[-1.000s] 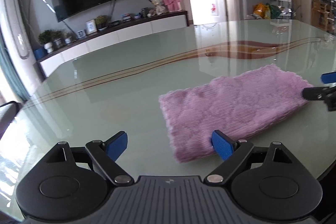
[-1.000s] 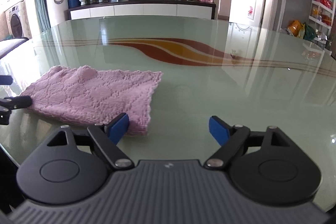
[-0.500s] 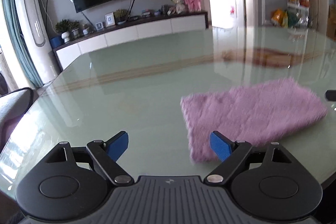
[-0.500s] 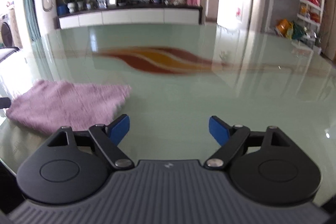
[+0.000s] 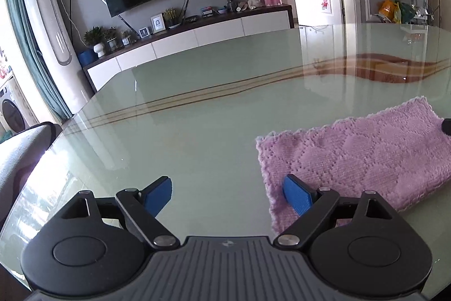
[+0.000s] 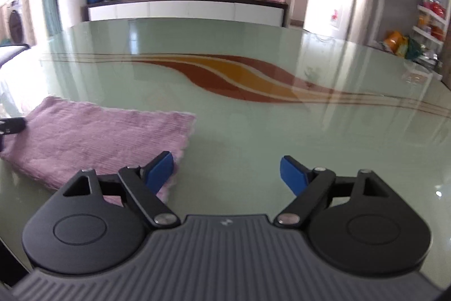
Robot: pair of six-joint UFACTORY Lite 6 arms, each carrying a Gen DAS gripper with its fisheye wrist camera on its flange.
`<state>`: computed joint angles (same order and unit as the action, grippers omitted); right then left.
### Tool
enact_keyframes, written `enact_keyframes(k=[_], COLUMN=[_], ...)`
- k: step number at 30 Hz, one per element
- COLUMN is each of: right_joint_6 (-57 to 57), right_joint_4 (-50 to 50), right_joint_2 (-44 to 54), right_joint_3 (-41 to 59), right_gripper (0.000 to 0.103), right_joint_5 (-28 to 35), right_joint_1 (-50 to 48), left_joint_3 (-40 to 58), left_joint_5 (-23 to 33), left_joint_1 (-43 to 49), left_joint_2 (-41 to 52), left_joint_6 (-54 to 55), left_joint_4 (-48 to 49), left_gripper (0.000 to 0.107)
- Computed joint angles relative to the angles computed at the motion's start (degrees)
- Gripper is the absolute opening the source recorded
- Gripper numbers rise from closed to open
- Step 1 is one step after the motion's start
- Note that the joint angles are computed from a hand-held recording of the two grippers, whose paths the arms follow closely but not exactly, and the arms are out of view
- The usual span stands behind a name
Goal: Fold towel
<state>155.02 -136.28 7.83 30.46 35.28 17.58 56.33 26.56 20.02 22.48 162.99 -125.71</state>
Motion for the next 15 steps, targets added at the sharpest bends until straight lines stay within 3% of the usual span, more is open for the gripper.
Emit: enact_keyframes(k=[7, 15], right_joint_6=[4.98, 16.43], right_joint_4=[-3.96, -29.84], right_joint_2=[-8.0, -8.3], right_joint_3=[-7.6, -5.35], right_gripper=[0.082, 0.084], right_joint_5=[0.63, -3.32], right_joint_1=[-3.37, -9.66], left_joint_3=[-0.04, -2.51], left_joint_5=[-0.04, 0.42], left_joint_1=[-1.68, -0.49], left_joint_2=[0.56, -2.93], left_joint_6=[4.93, 1.35], left_joint_4=[-4.87, -0.7], left_gripper=[0.088, 0.088])
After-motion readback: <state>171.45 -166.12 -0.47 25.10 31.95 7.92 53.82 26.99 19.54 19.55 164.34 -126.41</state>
